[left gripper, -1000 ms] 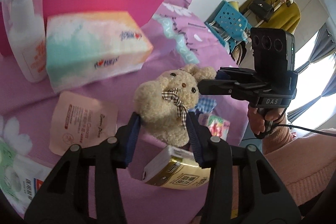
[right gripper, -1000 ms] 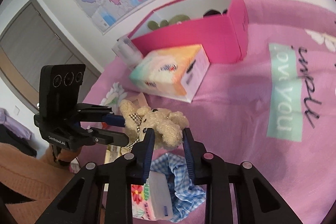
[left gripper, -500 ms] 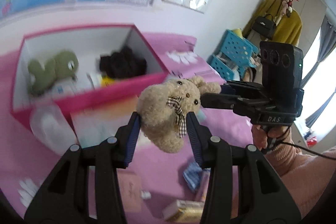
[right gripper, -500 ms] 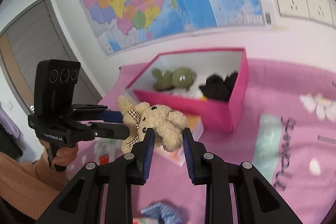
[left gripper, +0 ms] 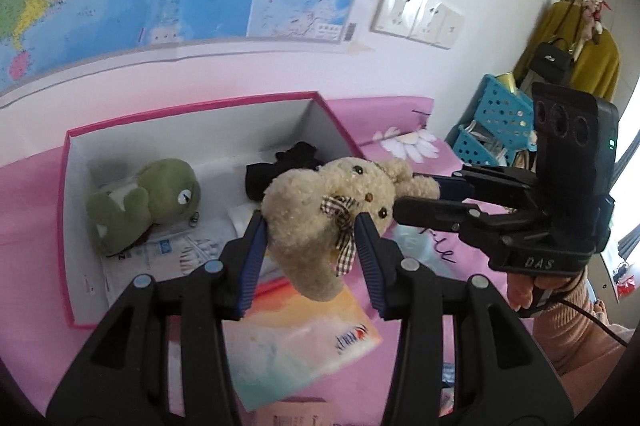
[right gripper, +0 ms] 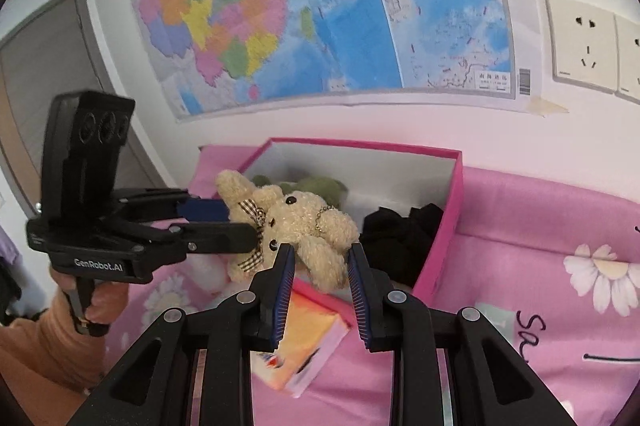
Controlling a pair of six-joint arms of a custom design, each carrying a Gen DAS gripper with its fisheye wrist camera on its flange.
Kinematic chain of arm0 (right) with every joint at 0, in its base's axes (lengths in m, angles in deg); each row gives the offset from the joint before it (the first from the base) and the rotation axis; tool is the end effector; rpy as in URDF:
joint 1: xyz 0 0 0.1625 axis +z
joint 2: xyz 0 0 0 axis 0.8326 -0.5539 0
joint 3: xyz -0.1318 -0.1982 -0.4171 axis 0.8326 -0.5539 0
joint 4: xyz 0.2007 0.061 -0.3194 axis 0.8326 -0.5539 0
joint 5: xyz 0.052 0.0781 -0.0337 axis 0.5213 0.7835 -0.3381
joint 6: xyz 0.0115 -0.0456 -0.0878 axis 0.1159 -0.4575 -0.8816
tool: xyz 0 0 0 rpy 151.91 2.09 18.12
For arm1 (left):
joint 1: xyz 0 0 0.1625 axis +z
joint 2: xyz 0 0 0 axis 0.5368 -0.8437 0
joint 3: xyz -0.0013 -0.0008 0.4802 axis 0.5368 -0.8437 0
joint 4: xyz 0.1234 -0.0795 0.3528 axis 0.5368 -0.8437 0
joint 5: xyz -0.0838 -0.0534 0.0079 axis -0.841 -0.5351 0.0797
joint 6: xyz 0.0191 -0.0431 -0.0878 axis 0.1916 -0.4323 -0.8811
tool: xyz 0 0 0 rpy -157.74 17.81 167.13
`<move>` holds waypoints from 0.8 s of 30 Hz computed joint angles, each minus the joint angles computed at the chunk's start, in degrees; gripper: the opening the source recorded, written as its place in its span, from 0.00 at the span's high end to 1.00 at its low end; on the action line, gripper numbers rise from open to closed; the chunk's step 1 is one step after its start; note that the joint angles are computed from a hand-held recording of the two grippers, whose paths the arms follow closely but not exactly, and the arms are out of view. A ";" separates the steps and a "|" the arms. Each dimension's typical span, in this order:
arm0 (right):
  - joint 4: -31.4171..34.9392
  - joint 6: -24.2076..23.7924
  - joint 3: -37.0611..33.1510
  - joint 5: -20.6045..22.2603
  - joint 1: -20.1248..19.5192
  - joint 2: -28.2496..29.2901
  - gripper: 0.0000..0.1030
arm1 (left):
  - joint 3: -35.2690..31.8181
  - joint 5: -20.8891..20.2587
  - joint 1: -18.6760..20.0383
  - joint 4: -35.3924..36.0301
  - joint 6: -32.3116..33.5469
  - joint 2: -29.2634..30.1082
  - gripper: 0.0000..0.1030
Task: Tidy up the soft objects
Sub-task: 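Carry the teddy bear into the pink box and open the right tool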
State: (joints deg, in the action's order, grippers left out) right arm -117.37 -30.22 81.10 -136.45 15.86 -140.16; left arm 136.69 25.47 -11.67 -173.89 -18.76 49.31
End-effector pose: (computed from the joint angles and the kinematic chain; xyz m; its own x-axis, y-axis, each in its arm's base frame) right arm 0.0432 -0.4301 0.2719 -0.4628 -0.8633 0.2012 -0.8360 0.3496 -0.4229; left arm -0.3733 -0.3700 0.0450 -0.8512 0.0079 -0.5247 0.3836 0.6916 -0.6120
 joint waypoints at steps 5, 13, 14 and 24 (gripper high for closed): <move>-5.02 2.12 -0.56 -2.74 1.35 3.28 0.74 | -1.74 -0.27 2.26 2.69 0.55 0.56 0.54; -17.22 4.73 1.60 -4.87 1.75 6.26 0.70 | -3.93 -0.73 3.86 6.38 0.43 1.67 0.53; -18.32 4.28 2.14 -4.75 1.62 6.19 0.70 | -4.13 -0.74 3.93 7.57 -0.48 1.69 0.53; -14.08 0.62 4.36 -1.95 -1.48 1.72 0.69 | -0.22 0.83 -1.04 2.95 0.00 1.84 0.53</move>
State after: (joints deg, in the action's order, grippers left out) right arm -131.46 -29.60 85.46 -138.40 14.38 -138.44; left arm 136.47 26.30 -12.71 -170.94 -18.76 51.15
